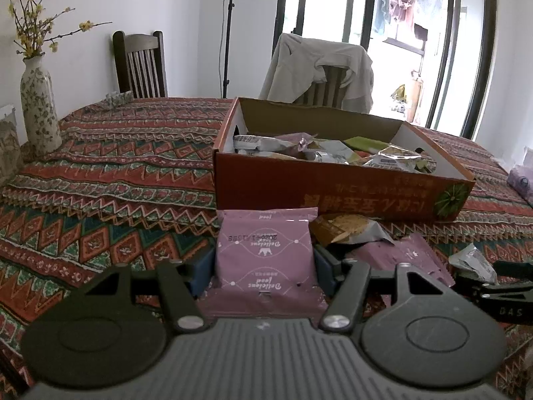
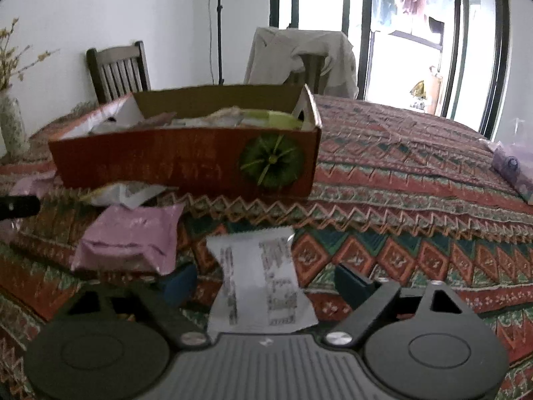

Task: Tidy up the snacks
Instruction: 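Grasp the pink packet with the left gripper while the right gripper holds its packet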

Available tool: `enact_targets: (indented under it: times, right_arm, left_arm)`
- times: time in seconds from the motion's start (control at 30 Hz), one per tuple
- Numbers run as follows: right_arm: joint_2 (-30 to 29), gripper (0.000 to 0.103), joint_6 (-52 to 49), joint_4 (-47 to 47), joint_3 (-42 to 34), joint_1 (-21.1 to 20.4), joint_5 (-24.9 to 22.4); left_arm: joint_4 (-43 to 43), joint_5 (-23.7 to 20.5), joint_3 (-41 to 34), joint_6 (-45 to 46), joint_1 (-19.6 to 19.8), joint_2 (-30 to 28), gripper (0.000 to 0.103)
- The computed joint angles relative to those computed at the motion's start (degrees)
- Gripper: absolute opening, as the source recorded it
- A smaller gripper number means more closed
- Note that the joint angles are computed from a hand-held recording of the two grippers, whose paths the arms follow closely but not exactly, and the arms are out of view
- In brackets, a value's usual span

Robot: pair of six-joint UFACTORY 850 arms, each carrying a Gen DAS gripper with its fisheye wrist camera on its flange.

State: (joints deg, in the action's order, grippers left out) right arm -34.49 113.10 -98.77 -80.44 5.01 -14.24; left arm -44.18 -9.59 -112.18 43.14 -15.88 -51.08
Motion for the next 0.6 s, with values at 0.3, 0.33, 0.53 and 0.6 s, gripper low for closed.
enact_targets:
  times: [0.3, 0.33, 0.53, 0.6]
  right_arm:
    - [1.6, 0.042, 10.7, -11.0, 2.1, 0.2, -0.1]
    - [1.8, 0.042, 12.5, -12.8, 2.4, 0.2, -0.6]
    - [3.4, 0.042, 19.4, -19.9, 3.9, 0.5, -3.3]
    - [3.8, 0.042, 20.8, -21.5, 4.1, 0.6, -4.0]
  left_arm:
    - [-7.2, 0.1, 1.1, 6.9, 0.1, 0.8, 0.063]
    - [-7.8, 0.0, 1.2, 7.5, 0.1, 0.9, 0.063]
    - [-13.2, -0.1, 1.8, 12.8, 0.2, 1.6, 0.063]
    - [-12.8, -0.6, 1.4, 12.3, 0.3, 1.6, 0.063]
